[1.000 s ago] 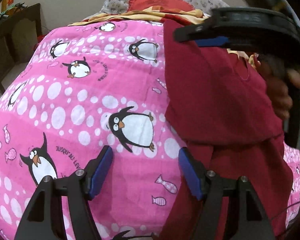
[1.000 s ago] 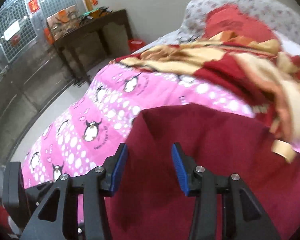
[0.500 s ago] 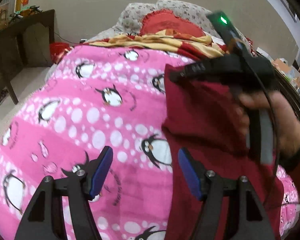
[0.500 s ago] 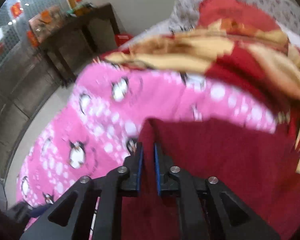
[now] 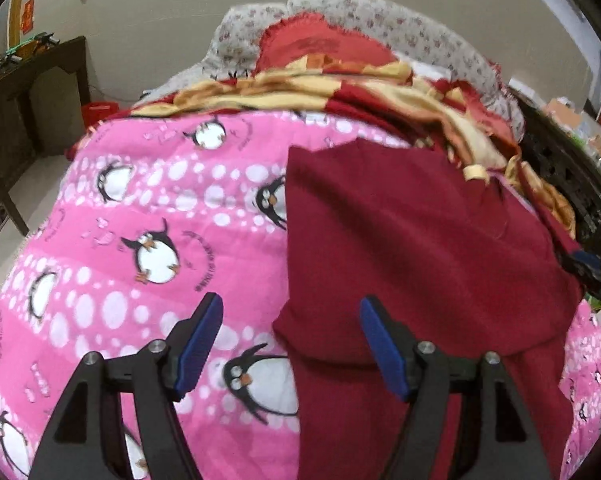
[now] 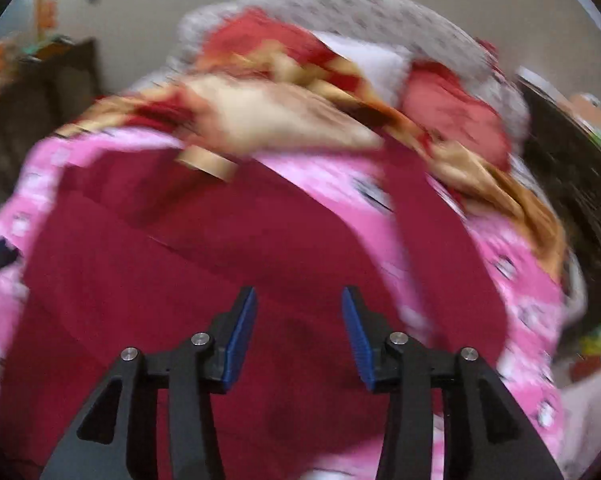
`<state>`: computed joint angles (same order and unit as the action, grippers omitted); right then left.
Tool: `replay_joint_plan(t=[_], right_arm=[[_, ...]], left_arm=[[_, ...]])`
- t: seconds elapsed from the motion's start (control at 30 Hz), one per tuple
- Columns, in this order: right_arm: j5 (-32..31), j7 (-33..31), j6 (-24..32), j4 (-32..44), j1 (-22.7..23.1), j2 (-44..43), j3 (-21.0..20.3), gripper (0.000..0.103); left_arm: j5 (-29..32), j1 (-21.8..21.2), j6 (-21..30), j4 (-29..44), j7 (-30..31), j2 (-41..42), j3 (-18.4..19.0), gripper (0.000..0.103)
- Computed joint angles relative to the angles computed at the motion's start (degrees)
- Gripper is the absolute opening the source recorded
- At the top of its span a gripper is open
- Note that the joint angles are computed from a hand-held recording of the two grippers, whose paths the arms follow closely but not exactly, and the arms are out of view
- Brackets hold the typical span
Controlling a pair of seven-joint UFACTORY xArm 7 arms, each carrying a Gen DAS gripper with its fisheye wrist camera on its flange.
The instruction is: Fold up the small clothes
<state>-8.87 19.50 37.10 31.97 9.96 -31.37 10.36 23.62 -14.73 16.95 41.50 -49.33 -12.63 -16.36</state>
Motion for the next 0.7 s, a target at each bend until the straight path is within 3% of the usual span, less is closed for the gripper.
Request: replay_joint_plan(t=[0.1,0.13,0.17,0.33,0.5,0.7], right_arm=[[0.51,-0.94,-0.49,-2.37,-0.25,-0.08,-1.52,0.058],[2.04,-2.13,-0.43,-2.56,0.75,0.54,-2.42,0.043],[4.13,-3.88,-0.63,-2.61,2.04,1.18,-3.69,0.02],[1.81,-2.79,-3.31,-3.7,0.58,-2.87,-0.53,0.02],[0.81,0.53,-4.84,-4.26,-2.57,0.27,-0.35,0.023],[1.98,0.89,-1.86,-6.9,-1.25,-6.69,-1.65,0.041]], left_arm=[[-0.74,-0.79,1.76,1.99,-0.13,3.64,0.01,0.075],[-0.93,-1.26,2.08,2.24,-0.16,4.23,0.34,0.075],[-1.34,-1.74,2.3,2.38,-0.2,4.79,0.7,0.075],[1.03,-2.42,2.1,2.34,-2.99,5.7,1.42,0.082],[12.2,-2.5,4.82,3.74,-11.65,6.87,0.04,0.087],[7.89,-4.55,5.59,1.98,-8.82,4.04,1.31,0.087]])
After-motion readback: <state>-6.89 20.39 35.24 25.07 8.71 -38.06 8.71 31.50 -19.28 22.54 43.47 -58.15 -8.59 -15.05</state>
